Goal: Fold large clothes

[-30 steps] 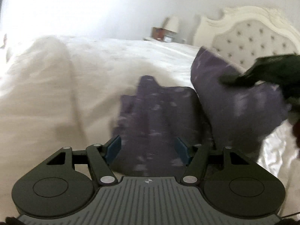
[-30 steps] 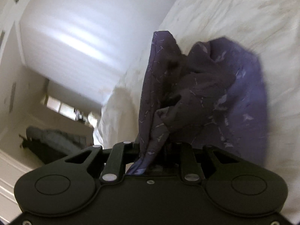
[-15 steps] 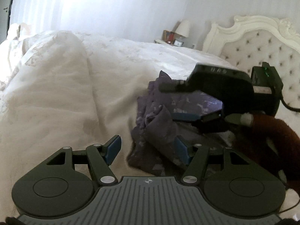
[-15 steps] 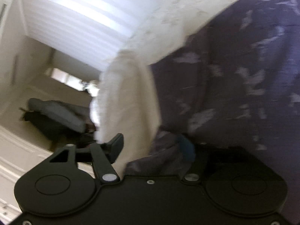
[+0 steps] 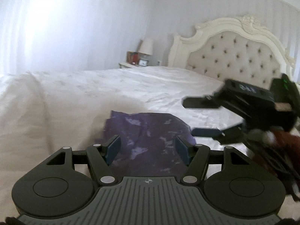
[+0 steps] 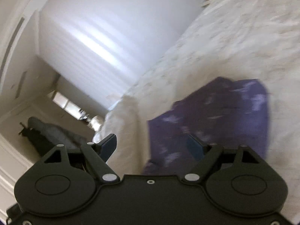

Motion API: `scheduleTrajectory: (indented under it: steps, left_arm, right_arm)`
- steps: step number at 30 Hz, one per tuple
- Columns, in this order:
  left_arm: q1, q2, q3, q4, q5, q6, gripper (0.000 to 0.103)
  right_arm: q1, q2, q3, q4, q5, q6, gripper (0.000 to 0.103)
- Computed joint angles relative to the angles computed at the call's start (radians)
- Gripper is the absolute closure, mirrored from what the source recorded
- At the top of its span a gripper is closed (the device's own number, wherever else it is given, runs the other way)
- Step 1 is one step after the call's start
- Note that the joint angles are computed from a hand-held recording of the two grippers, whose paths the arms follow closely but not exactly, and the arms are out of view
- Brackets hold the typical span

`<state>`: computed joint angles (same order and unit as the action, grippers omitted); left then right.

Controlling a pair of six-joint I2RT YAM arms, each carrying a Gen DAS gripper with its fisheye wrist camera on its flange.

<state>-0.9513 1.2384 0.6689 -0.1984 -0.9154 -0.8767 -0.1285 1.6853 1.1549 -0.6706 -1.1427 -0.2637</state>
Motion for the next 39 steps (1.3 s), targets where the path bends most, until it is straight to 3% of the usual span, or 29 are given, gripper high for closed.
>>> scheduleTrajectory:
  steps: [3, 5, 7, 11, 20, 28, 31, 34, 35, 36, 39]
  left_arm:
    - [0.069, 0.055, -0.047, 0.106, 0.080, 0.042, 0.041]
    - [0.128, 0.104, -0.063, 0.062, 0.176, -0.054, 0.042]
    - [0.172, 0.116, -0.137, 0.115, 0.279, -0.123, 0.045]
    - [0.142, 0.072, -0.223, 0.176, 0.261, -0.173, 0.046]
    - [0.139, 0.099, -0.203, 0.183, 0.235, -0.158, 0.046]
    - [0.117, 0.115, -0.209, 0.198, 0.196, -0.170, 0.046]
    - [0.112, 0.114, -0.215, 0.206, 0.190, -0.173, 0.046]
    - [0.108, 0.108, -0.223, 0.211, 0.184, -0.175, 0.046]
    - [0.106, 0.107, -0.225, 0.212, 0.183, -0.178, 0.046]
    - [0.104, 0.105, -0.227, 0.214, 0.181, -0.182, 0.046]
    - [0.090, 0.097, -0.235, 0.214, 0.163, -0.203, 0.046]
  right_arm:
    - [-0.031, 0.011, -0.013, 0.012, 0.041, -0.012, 0.019]
    - [-0.040, 0.019, -0.023, 0.013, 0.063, -0.024, 0.019]
    - [-0.042, 0.029, -0.032, 0.017, 0.085, -0.045, 0.019]
    - [-0.018, 0.019, -0.022, 0.014, 0.146, -0.109, 0.019]
    - [0.266, -0.056, -0.054, 0.293, 0.296, -0.127, 0.019]
    - [0.477, 0.018, 0.010, 0.325, 0.371, -0.281, 0.023]
    - [0.515, 0.058, 0.049, 0.295, 0.415, -0.316, 0.037]
    - [0.534, 0.087, 0.078, 0.257, 0.472, -0.357, 0.058]
    - [0.538, 0.093, 0.083, 0.251, 0.488, -0.369, 0.071]
    - [0.540, 0.091, 0.080, 0.250, 0.510, -0.382, 0.092]
    - [0.527, 0.082, 0.088, 0.238, 0.500, -0.396, 0.096]
